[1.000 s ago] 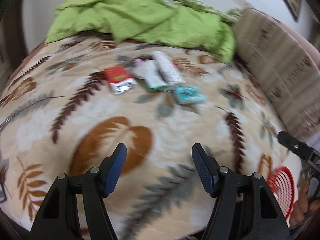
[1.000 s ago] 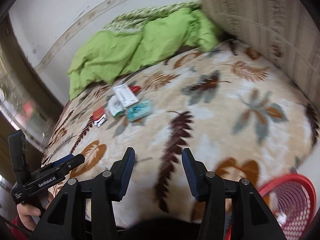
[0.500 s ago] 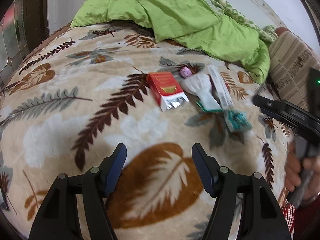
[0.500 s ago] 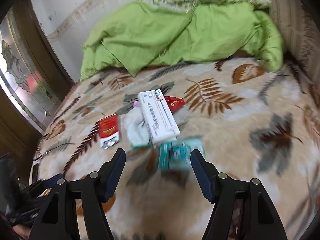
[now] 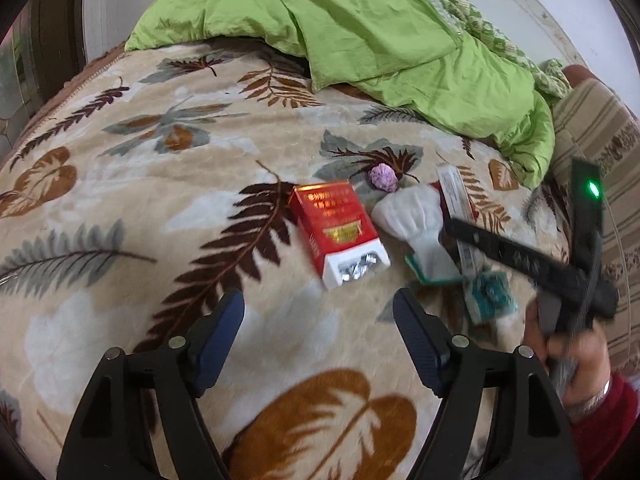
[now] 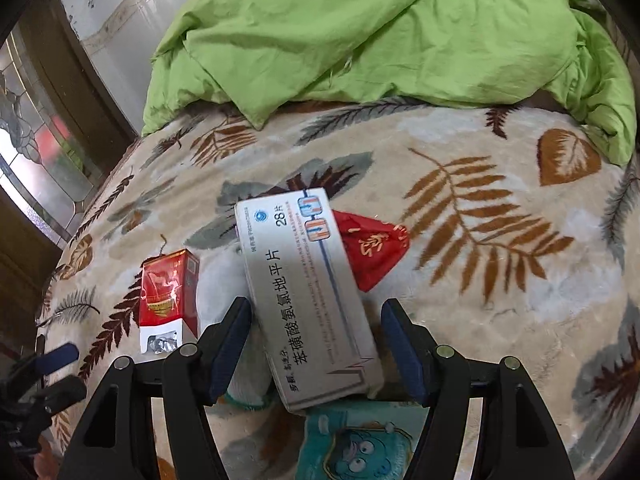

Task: Collect trash
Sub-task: 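Grasp the white tablet box with the right tool while the left tool grasps the red cigarette pack, then lift the white box and red CHUNGHWA pack off the bed and hold them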

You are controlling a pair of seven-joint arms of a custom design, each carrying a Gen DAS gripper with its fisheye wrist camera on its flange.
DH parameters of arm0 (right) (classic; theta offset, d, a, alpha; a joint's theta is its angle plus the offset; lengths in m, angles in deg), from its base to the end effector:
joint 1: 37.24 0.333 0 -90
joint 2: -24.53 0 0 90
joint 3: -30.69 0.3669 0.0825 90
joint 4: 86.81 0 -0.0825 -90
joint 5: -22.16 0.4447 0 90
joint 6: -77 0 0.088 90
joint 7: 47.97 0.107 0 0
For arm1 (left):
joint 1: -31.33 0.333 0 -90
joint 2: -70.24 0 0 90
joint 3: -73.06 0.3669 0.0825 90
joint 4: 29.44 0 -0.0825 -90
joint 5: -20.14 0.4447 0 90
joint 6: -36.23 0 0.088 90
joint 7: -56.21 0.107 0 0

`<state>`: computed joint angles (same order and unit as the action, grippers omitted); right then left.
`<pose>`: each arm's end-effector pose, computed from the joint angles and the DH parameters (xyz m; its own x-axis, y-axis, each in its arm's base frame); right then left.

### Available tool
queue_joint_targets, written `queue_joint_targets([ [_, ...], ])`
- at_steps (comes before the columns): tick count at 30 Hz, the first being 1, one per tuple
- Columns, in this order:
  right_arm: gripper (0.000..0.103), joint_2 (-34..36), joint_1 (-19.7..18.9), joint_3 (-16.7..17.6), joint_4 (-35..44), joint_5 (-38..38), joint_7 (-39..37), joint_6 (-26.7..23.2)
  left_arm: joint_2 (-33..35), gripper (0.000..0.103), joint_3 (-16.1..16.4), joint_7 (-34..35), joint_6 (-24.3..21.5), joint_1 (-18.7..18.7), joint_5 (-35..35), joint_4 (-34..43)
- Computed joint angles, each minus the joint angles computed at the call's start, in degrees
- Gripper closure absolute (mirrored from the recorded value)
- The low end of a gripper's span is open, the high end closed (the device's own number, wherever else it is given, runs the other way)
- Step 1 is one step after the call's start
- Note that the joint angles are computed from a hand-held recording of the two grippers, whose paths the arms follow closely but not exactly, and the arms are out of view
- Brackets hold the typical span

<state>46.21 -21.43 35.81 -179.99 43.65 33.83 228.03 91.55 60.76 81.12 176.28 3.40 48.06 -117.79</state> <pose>0.7388 0.2616 0.4960 0.2985 -0.9110 -0.2845 -0.8157 -0.0888 -0.5716 0.6168 -0.4863 0.5308 0.0992 -0.9617 0.2557 -0.8180 -0.2251 -0.5294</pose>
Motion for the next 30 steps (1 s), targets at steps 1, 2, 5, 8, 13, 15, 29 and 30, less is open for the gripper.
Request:
queue_joint_targets([
  [1,0.041,-0.42,0.18,-0.14,-0.7,-0.06,0.46,0.48,0.67,0.027,-0.04,0.2,-0.09,0.16,-0.42,0.83],
  [2,0.041,-1.27,0.65,-0.6,-1.94,-0.65,1.47,1.54,1.6,0.027,0.0,0.31,-0.52,0.17,-0.76,2.11],
  [5,0.042,-4.87,0.94,-0.82,-6.57,-0.4,3.16,5.21,5.37,0.027,0.67,0.87,-3.53,-0.49,-1.04,7.55],
  [8,0.042,-9.81,2.38,-2.22,-12.56,-3.47,7.54,10.46,10.01,0.026,1.42,1.95,-8.07,-1.53,-1.46,14.29],
  [13,0.042,-16.64,2.88,-2.55,-20.13,-8.01,12.81,16.72,19.52,0.025,3.71,4.62,-18.22,-4.69,-1.06,28.79],
  [15,0.042,-18.69,2.63,-2.2,-22.2,-8.88,14.15,17.67,21.16,0.025,4.96,4.32,-19.39,-5.64,-0.44,31.0],
  [29,0.042,-27.39,2.68,1.52,-33.21,-4.43,15.21,19.74,5.87,0.045,4.39,-1.11,-6.52,-5.91,8.01,7.71],
  [30,0.042,-27.85,3.01,1.5,-33.92,-3.94,15.23,19.81,3.87,0.045,3.96,-2.18,-5.35,-5.92,8.89,5.13],
])
